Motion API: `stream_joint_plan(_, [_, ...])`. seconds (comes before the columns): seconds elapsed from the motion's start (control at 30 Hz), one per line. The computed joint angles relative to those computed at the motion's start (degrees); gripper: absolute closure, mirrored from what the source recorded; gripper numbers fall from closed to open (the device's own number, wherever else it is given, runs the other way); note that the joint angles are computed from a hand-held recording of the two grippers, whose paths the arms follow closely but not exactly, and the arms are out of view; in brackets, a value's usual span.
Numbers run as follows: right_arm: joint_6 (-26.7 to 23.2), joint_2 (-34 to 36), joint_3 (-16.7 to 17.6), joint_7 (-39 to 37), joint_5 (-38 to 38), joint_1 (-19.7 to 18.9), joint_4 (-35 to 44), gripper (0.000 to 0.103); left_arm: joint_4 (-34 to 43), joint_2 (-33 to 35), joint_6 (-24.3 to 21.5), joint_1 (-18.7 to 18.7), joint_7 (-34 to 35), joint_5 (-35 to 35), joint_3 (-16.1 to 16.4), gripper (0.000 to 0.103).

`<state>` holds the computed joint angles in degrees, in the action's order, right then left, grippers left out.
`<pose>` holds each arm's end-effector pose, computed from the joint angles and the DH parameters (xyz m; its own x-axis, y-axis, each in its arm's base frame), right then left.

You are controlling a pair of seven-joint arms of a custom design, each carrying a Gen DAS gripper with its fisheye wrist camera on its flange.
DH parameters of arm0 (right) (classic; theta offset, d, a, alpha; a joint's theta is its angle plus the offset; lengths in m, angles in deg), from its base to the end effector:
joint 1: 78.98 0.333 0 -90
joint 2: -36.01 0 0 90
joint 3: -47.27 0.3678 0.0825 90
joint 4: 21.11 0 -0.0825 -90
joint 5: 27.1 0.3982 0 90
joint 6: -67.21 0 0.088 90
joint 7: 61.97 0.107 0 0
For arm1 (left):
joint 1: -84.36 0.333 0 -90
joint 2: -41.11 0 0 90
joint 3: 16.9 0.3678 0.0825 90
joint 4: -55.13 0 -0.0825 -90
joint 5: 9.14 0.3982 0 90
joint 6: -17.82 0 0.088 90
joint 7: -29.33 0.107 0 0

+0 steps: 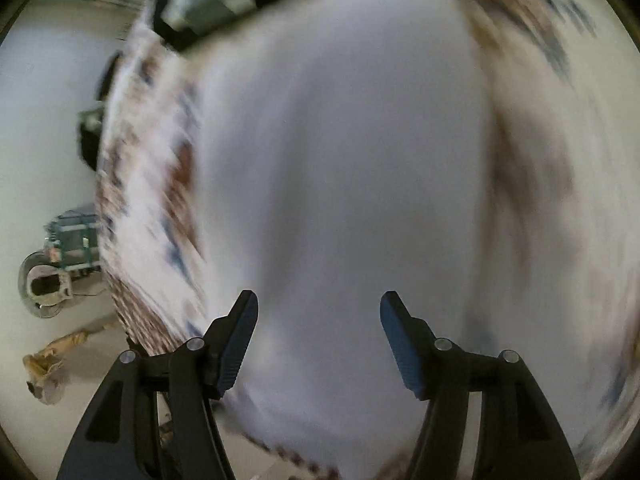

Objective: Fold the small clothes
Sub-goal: 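Lift the hem with both grippers and fold it toward the collar, then lower the folded hem onto the sweater and open both grippers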

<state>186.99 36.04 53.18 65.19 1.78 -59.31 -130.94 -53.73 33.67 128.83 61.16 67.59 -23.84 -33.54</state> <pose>0.5241 0.2772 0.5586 -0.4045 -0.8066 -0.4310 -0.9145 0.3606 0.1834 0.4033 -0.3712 0.6180 0.2761 -0.9276 0.2517 -0.9611 -0.2665 0.0720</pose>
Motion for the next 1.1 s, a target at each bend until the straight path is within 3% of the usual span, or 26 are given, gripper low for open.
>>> stream_joint_plan(0.13, [1.5, -10.1, 2.7, 5.2, 6.3, 3.1, -14.6, 0.037, 2.1, 2.5, -3.1, -1.0, 4.0, 1.8, -1.0, 0.062])
stream_joint_plan(0.2, [5.1, -13.6, 3.6, 6.3, 11.0, 4.9, -20.0, 0.037, 1.9, 2.2, -2.9, -1.6, 4.2, 3.1, -1.6, 0.063])
stream_joint_plan(0.23, [7.5, -15.3, 4.3, 6.7, 13.8, 6.1, -22.8, 0.038, 1.3, 1.7, -1.8, -2.0, 4.3, 3.9, -2.0, 0.068])
stream_joint_plan(0.27, [9.6, -16.4, 4.7, 6.9, 15.4, 7.0, -24.7, 0.039, 0.9, 1.2, -0.6, -2.4, 4.8, 4.9, -2.3, 0.091])
stream_joint_plan(0.3, [13.4, -17.8, 5.6, 7.3, 17.6, 8.1, -27.2, 0.051, 0.8, 1.1, -0.3, -2.6, 4.9, 5.7, -2.5, 0.098])
stream_joint_plan(0.33, [15.3, -18.4, 6.3, 8.5, 17.7, 8.8, -28.4, 0.085, 0.6, 0.8, 0.3, -3.0, 4.6, 7.5, -2.9, 0.098])
stream_joint_plan(0.37, [17.2, -18.7, 7.3, 10.5, 16.7, 9.4, -29.2, 0.095, 0.4, 0.5, 1.0, -3.2, 4.0, 8.3, -3.0, 0.098])
stream_joint_plan(0.47, [19.3, -20.7, 10.0, 18.5, 8.2, 9.3, -29.8, 0.096, -0.9, -1.9, 2.2, -3.6, 2.7, 8.3, -2.8, 0.099])
stream_joint_plan(0.6, [18.5, -25.6, 11.9, 27.5, 0.9, 9.6, -30.6, 0.097, -3.2, -6.7, 3.3, -3.8, 4.4, 6.4, -1.4, 0.099])
stream_joint_plan(0.8, [15.6, -29.7, 11.6, 31.5, -1.4, 11.4, -30.8, 0.098, -7.2, -11.0, 3.4, -4.0, 8.8, 0.9, 1.1, 0.099])
stream_joint_plan(1.0, [12.6, -23.6, 13.0, 32.9, -3.5, 12.5, -27.0, 0.098, -8.3, -8.2, 2.3, -3.9, 12.0, 0.1, 0.7, 0.099])
stream_joint_plan(1.1, [13.8, -19.1, 12.3, 32.6, -2.4, 13.9, -26.7, 0.098, -9.9, -6.8, 2.4, -3.9, 16.2, 0.0, 0.8, 0.099])
